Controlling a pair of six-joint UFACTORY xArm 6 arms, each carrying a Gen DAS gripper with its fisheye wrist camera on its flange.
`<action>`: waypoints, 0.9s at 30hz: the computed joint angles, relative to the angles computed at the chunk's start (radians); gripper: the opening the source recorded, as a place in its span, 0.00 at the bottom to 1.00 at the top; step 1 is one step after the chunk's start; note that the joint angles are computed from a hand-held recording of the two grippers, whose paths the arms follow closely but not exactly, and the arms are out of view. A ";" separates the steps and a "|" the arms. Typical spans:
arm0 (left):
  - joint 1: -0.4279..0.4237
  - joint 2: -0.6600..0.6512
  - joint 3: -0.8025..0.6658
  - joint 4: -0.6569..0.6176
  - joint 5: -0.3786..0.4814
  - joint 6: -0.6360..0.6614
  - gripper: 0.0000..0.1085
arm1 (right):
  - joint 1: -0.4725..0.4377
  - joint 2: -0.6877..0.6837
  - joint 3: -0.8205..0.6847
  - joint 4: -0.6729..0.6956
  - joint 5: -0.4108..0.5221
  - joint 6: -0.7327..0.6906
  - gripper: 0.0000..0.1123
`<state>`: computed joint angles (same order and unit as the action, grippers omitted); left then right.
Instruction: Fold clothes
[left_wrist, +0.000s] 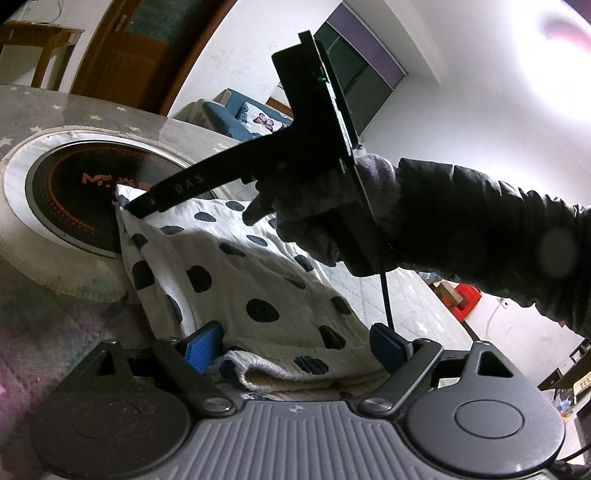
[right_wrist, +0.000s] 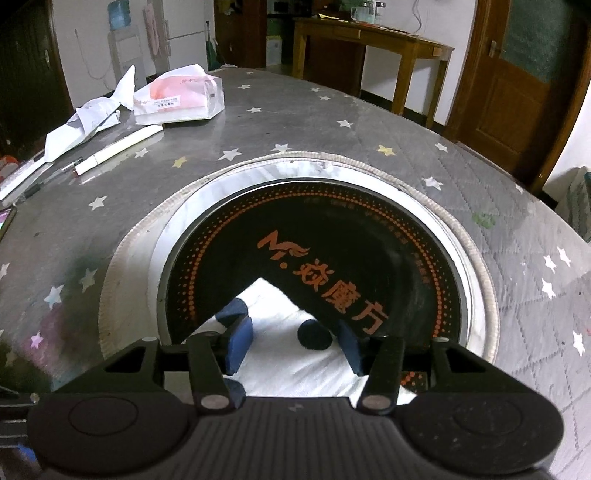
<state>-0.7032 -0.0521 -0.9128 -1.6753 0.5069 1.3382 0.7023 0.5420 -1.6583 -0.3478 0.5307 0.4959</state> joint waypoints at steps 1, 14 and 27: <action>0.002 0.000 0.001 0.000 0.003 0.001 0.81 | 0.000 0.005 -0.009 -0.002 0.005 -0.003 0.47; 0.015 0.002 0.000 0.009 0.025 -0.010 0.82 | 0.005 -0.027 0.000 -0.075 0.040 0.050 0.47; 0.028 0.006 0.000 0.013 0.044 -0.008 0.82 | 0.012 -0.188 0.174 -0.190 0.125 0.235 0.47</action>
<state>-0.6756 -0.0463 -0.9125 -1.6628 0.5514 1.3304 0.7144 0.3541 -1.4847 -0.5381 0.6554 0.7304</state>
